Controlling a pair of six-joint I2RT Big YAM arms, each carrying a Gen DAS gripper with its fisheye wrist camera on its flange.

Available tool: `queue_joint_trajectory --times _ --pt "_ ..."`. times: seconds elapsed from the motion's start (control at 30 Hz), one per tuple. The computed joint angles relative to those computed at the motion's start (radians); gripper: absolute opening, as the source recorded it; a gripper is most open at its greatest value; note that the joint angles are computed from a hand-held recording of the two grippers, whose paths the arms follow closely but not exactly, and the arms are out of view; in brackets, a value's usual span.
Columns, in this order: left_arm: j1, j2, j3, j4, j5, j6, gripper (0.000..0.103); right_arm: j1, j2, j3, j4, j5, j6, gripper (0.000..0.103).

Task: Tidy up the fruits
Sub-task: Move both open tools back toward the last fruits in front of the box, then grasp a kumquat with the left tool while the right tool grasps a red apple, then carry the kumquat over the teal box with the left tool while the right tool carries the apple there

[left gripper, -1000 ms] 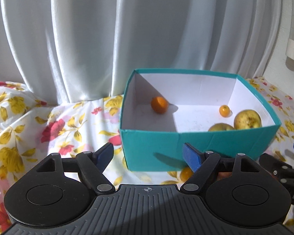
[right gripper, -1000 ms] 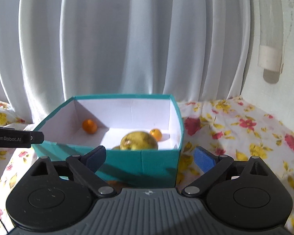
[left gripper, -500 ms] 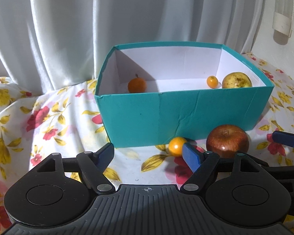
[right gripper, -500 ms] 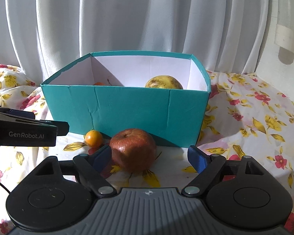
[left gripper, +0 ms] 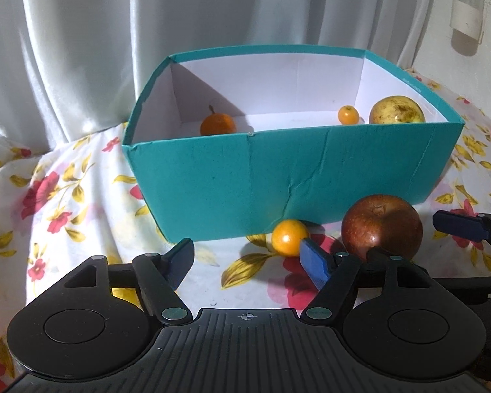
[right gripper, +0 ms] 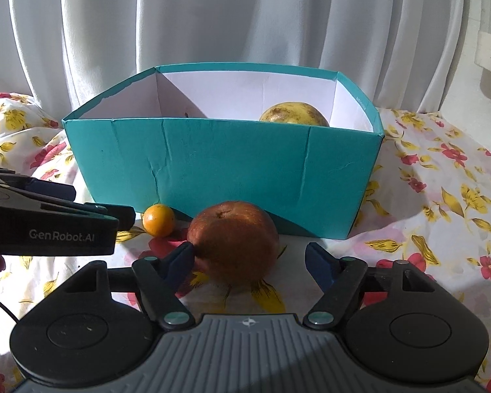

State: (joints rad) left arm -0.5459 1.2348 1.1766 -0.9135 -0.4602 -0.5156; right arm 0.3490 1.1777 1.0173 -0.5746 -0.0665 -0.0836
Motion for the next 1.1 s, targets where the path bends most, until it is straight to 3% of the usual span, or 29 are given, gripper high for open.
queue_joint_trajectory --times 0.1,0.23,0.53,0.73,0.93,0.97,1.1 --pt "0.007 0.024 0.008 0.009 0.012 0.014 0.067 0.016 0.006 -0.005 0.023 0.016 -0.015 0.075" --pt "0.028 0.034 0.006 0.046 0.057 0.030 0.063 0.033 0.025 0.001 0.043 0.026 -0.031 0.065" --pt "0.039 0.064 0.018 0.070 0.133 0.065 0.059 -0.002 0.059 0.025 0.019 0.004 0.008 0.067" --pt "0.049 0.099 0.030 0.075 0.173 0.076 0.042 -0.006 0.086 0.039 0.000 0.008 0.017 0.066" --pt "0.036 0.106 0.024 0.090 0.130 0.098 0.040 0.000 0.093 0.029 0.019 0.016 0.000 0.066" --pt "0.034 0.104 0.022 0.089 0.126 0.101 0.035 -0.001 0.093 0.026 0.024 0.016 -0.005 0.066" --pt "0.039 0.087 0.018 0.083 0.138 0.096 0.035 -0.003 0.089 0.019 0.035 0.010 -0.017 0.065"
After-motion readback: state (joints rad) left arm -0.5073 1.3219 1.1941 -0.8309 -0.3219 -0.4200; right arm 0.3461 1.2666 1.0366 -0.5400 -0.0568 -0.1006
